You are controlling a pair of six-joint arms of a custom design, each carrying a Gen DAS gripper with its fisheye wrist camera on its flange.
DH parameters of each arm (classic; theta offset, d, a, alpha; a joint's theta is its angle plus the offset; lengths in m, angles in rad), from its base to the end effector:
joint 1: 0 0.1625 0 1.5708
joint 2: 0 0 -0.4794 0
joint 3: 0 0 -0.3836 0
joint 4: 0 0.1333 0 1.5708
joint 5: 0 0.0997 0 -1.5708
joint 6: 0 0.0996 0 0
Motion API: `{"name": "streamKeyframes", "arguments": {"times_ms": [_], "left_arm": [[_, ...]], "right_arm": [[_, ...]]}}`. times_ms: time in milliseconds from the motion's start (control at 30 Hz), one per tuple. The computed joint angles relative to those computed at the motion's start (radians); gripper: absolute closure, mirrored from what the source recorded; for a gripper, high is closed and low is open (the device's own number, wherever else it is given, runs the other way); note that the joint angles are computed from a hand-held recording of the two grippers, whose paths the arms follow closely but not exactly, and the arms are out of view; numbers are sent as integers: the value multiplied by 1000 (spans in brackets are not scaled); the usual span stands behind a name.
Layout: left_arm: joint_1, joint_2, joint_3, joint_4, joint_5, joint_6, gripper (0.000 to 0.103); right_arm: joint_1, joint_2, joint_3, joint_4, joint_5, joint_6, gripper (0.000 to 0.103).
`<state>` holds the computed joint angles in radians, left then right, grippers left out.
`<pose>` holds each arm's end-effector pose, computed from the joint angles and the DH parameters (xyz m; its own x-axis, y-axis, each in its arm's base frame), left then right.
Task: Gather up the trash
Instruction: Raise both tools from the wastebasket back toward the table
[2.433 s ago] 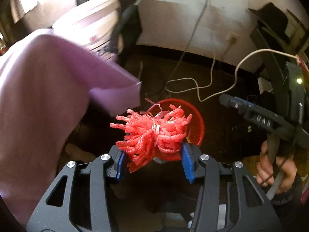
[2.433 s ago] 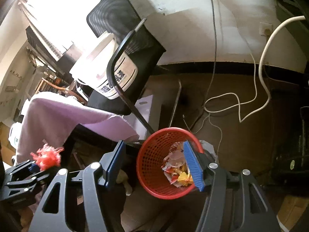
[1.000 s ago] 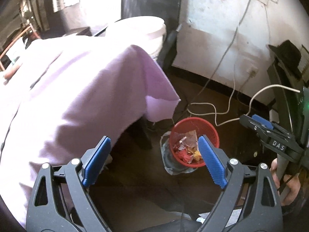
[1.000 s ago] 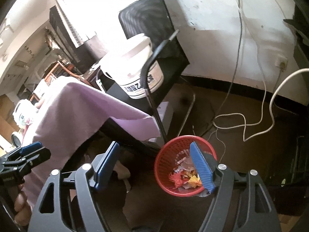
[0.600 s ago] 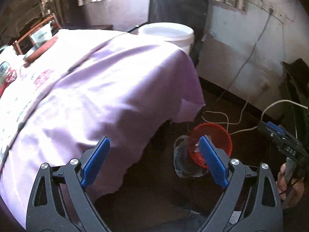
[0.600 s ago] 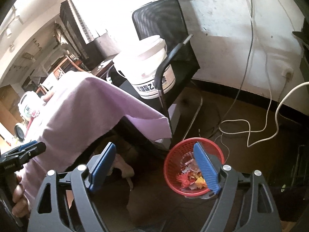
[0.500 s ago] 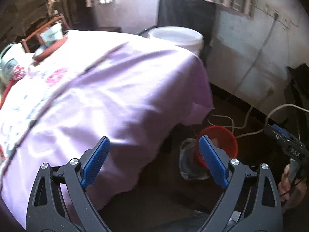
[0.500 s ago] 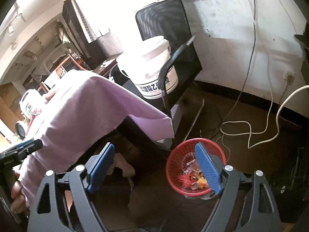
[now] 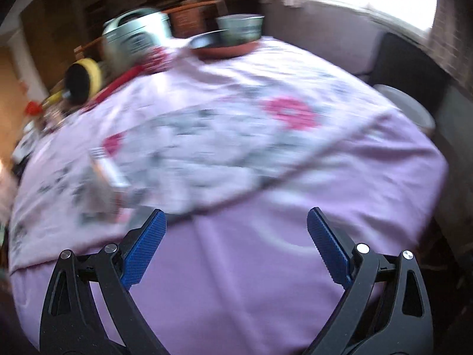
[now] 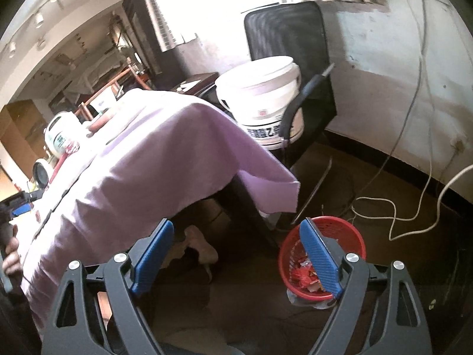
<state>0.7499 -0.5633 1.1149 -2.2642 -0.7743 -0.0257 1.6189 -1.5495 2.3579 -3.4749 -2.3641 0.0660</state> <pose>-0.4757 -0.7226 0.1626 -0.5689 0.4253 -0.7039 0.7100 0.6859 -0.1595 0.0807 -0.3794 0.4211 -0.7310 0.6281 0.2666 0.0263 0.4164 -0.9088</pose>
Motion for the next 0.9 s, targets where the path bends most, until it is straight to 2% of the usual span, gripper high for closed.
{"name": "streamKeyframes", "arguments": {"times_ms": [167,200,333,367,533,733,833,900], "left_arm": [[63,29,-144,101,101,-64,10],[83,44,-196,166,116,-107,10],[138,47,-297,363,95,-232,10],[149,33,-293,372,96,-244,10],[183,-48,-221,300,122,-283,10],[216,-108,-130,232,106,-287,10],[235,-128,-119,241,34,-324,10],[244,-153,-85,169,-14,-320,10]], "right_arm": [[27,42,-44,52,-4,3,17],[33,50,-53,62,-5,4,17],[61,83,-95,87,-10,-9,17],[70,93,-109,92,-11,-19,17],[120,164,-198,120,16,-83,17],[181,289,-345,202,116,-182,17],[209,360,-439,282,185,-220,17],[219,399,-497,336,230,-233,17]]}}
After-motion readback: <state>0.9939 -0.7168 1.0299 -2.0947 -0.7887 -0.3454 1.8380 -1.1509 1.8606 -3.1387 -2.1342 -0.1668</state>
